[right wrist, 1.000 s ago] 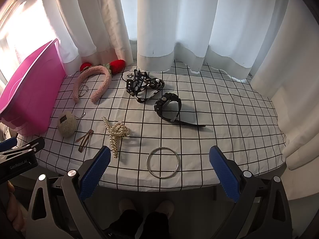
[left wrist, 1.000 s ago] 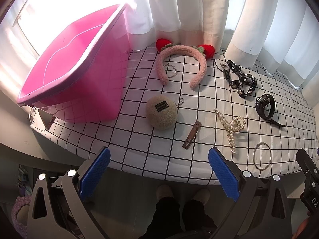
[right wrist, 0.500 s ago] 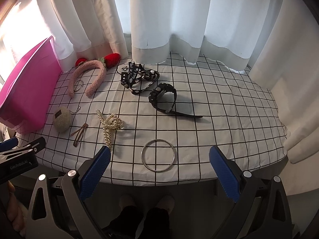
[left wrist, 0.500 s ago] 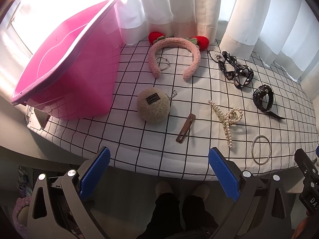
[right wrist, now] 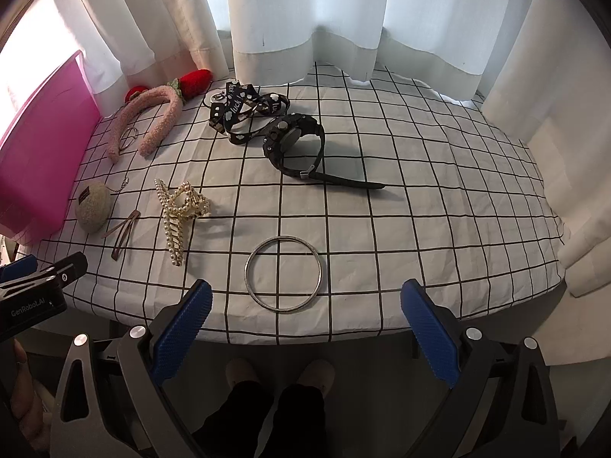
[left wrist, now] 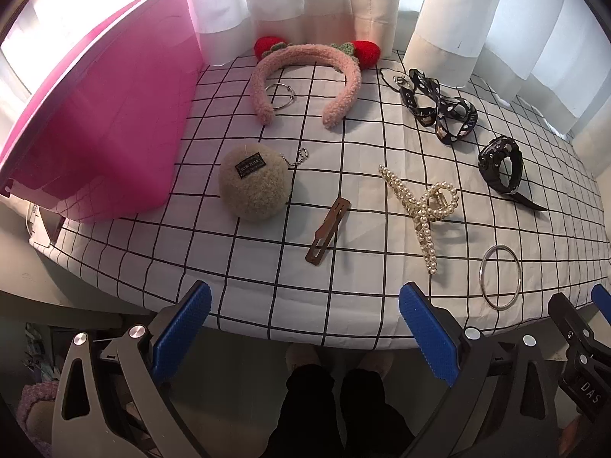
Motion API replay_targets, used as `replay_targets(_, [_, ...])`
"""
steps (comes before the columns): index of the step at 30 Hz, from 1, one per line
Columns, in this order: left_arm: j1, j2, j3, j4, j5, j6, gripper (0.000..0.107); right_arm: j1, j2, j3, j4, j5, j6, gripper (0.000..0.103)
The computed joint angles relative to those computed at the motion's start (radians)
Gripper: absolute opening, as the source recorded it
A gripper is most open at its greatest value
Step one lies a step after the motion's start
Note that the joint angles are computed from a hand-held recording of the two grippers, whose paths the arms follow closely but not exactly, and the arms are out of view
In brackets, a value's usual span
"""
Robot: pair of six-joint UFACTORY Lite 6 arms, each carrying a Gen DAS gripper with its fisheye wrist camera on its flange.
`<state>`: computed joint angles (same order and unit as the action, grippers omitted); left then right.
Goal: Organize jewelry
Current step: 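Move the left tool to the brown hair clip while the right tool approaches the silver bangle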
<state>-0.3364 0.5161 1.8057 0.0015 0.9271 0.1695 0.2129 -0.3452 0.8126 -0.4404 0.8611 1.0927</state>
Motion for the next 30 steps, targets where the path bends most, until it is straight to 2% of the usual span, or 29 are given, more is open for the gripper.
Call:
replay_targets(4, [-0.011, 0.029, -0.008, 0.011, -0.023, -0.022, 0.097, -0.057, -0.007, -0.061, 0.027, -0.074, -0.045, 0.095])
replay_targets(14, [-0.101, 0.016, -0.092, 0.011, -0.092, -0.065, 0.097, -0.221, -0.084, -0.215, 0.055, -0.15, -0.156, 0.094])
replay_targets(17, [-0.122, 0.021, -0.108, 0.018, -0.114, -0.085, 0.097, -0.266, -0.088, -0.244, 0.095, -0.201, -0.22, 0.095])
replay_targets(30, [-0.072, 0.118, -0.053, 0.022, -0.155, -0.095, 0.097, -0.224, 0.178, -0.161, 0.144, -0.404, -0.288, 0.094])
